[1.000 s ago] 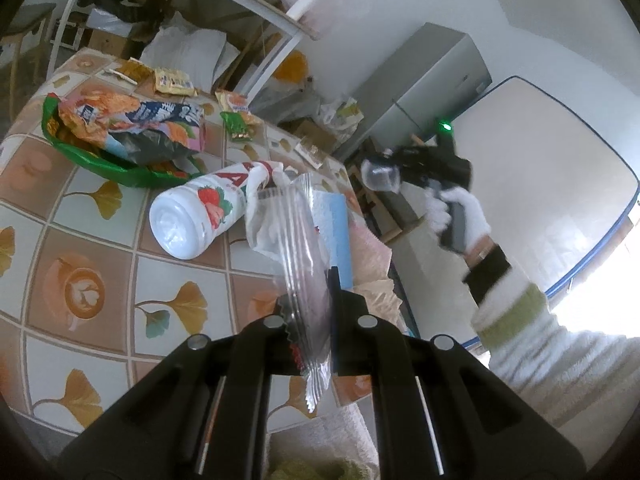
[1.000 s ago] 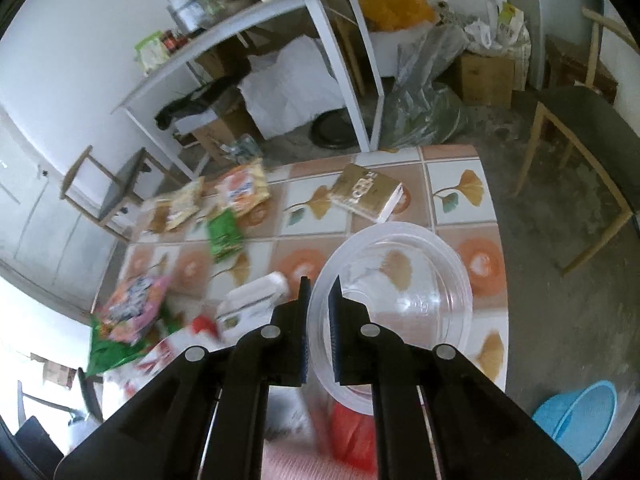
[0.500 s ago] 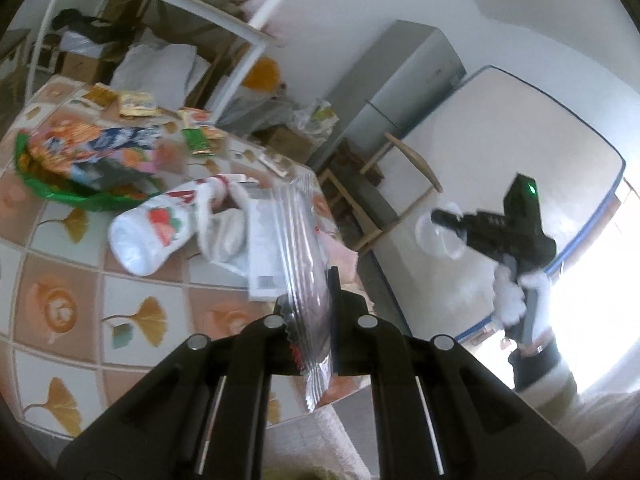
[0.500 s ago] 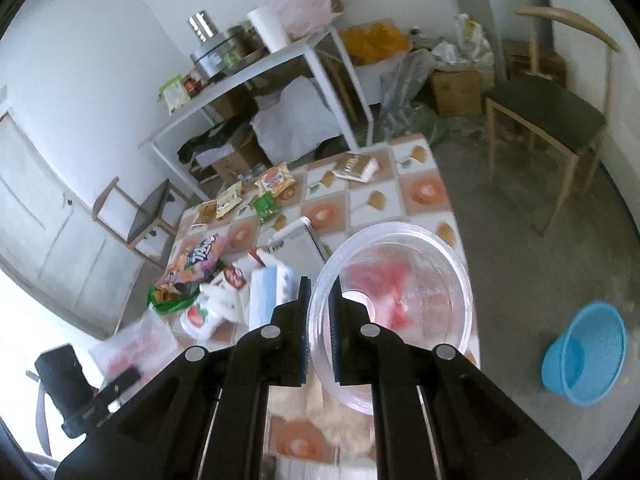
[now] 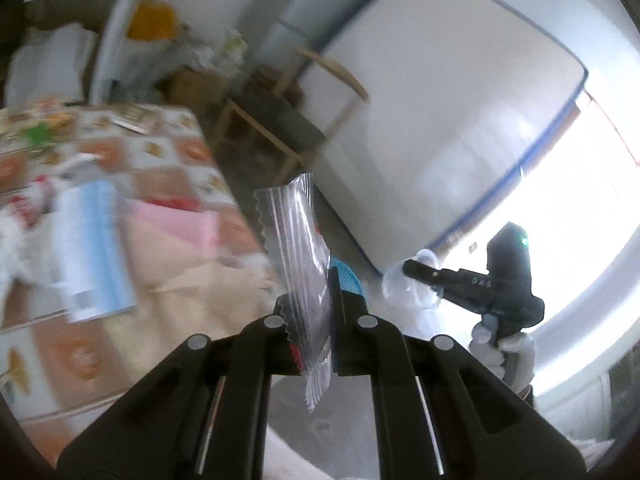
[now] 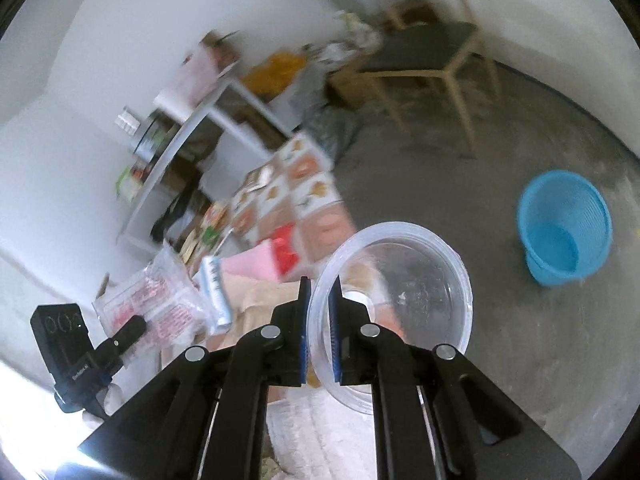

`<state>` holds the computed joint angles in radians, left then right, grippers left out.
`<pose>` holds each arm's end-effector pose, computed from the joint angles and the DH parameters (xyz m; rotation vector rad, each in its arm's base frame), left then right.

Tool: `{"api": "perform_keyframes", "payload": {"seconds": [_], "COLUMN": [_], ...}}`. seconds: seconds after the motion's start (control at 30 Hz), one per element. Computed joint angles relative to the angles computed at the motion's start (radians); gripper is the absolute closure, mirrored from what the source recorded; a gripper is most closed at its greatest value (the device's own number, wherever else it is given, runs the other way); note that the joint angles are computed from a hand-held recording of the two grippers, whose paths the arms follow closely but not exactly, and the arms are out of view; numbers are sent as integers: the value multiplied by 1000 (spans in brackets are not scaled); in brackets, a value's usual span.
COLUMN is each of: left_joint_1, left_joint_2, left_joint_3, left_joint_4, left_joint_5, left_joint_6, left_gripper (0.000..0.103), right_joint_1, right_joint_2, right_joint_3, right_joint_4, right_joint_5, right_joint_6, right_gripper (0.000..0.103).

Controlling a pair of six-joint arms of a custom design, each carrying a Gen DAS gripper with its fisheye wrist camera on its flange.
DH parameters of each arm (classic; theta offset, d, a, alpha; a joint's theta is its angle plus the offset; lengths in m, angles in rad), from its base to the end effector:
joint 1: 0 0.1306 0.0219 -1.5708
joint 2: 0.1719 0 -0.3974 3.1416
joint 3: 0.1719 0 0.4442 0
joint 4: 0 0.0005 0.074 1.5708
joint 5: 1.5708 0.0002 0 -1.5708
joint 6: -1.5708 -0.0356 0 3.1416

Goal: Collect trash
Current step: 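Carry the bag and bowl in both tools over the blue wastebasket, then open both tools to drop the bag and bowl into the wastebasket, then return both tools to the table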

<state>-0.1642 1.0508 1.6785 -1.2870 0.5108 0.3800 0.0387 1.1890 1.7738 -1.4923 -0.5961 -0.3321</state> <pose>0.3214 -0.0714 0.7005 0.0440 2.2692 -0.8628 0.3720 0.0339 0.6828 0.1019 2.4664 0.8970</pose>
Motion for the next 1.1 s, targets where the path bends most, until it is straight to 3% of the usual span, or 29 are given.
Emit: {"api": "perform_keyframes", "payload": {"seconds": [0.13, 0.3, 0.57, 0.6, 0.63, 0.67, 0.7, 0.73, 0.87, 1.1], "left_joint_1": [-121, -255, -372, -376, -382, -388, -391, -391, -395, -376], "left_joint_2": [196, 423, 787, 821, 869, 891, 911, 909, 906, 780], "left_joint_3": [150, 331, 651, 679, 723, 730, 739, 712, 677, 525], "left_joint_4": [-97, -186, -287, -280, -271, -254, -237, -190, -155, -50], "left_joint_5": [69, 52, -24, -33, -38, -50, -77, -103, -130, -121], "left_joint_6": [3, -28, -79, -82, -87, -80, -58, -22, 5, -34], "left_gripper": [98, 97, 97, 93, 77, 51, 42, 39, 38, 38], "right_joint_1": [-130, -255, -361, -366, -368, -369, -368, -371, -367, -378], "right_joint_2": [-21, 7, 217, 260, 306, 342, 390, 410, 464, 465], "right_joint_3": [-86, -161, -95, -63, -24, 5, 41, 53, 85, 65], "right_joint_4": [23, 64, 82, 73, 57, 42, 16, 12, -4, 64], "right_joint_5": [-52, -73, -31, -28, -17, -1, 33, 71, 214, 229], "right_joint_6": [-24, -62, -87, -80, -71, -58, -39, -40, 6, 60], "right_gripper": [94, 94, 93, 92, 90, 75, 51, 47, 46, 43]}}
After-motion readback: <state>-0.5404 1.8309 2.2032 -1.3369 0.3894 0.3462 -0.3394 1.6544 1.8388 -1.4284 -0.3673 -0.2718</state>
